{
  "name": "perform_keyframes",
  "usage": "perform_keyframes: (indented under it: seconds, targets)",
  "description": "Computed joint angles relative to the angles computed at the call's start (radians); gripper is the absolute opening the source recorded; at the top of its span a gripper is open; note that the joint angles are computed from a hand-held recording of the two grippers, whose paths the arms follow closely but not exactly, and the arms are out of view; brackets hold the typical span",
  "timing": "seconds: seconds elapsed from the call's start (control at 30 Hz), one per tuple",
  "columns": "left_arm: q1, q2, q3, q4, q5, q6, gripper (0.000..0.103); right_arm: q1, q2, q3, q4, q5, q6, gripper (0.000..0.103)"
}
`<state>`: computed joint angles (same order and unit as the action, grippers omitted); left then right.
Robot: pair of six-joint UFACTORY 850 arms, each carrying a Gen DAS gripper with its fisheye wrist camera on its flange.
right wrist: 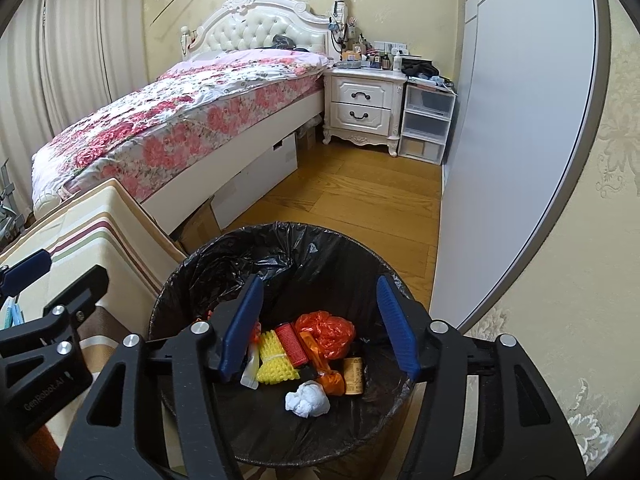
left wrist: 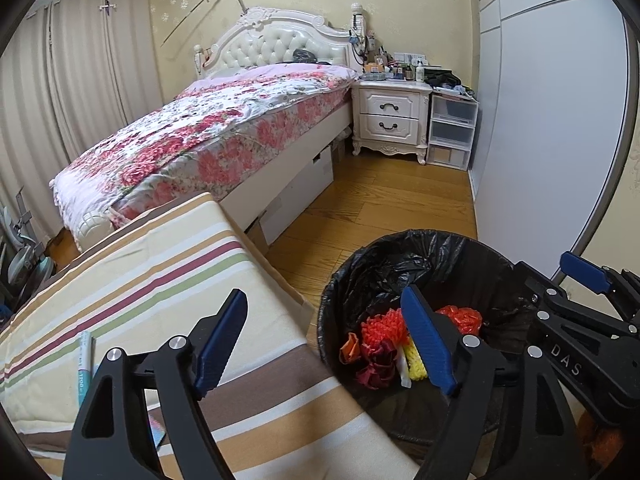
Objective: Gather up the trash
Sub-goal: 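Open both tools to drop the spray can and cloth into the bin, then withdraw both open tools from the bin back over the bed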
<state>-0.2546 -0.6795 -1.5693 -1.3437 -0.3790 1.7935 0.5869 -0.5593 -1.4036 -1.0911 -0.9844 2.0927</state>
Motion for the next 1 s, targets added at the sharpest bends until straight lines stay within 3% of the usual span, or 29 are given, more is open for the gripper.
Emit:
perform_keyframes:
  seconds: [0.4,0.63,1.0]
  targets:
    - [0.092,0.033,0.040,-0.010,0.033,-0.011,0.078,0.036,-0.039,-0.064,0.009,0.057,-0.029,0.065]
    - [0.159,0.032,0.038,-0.059,0.080,0.020,0.078,0.065,-0.124,-0.208,0.025,0.078,-0.157,0.065]
    - [0.266,-0.031,-0.051,0.180,0.129,-0.304,0.078,0.094,-0.292,-0.495,0.101,0.105,-0.406,0.065]
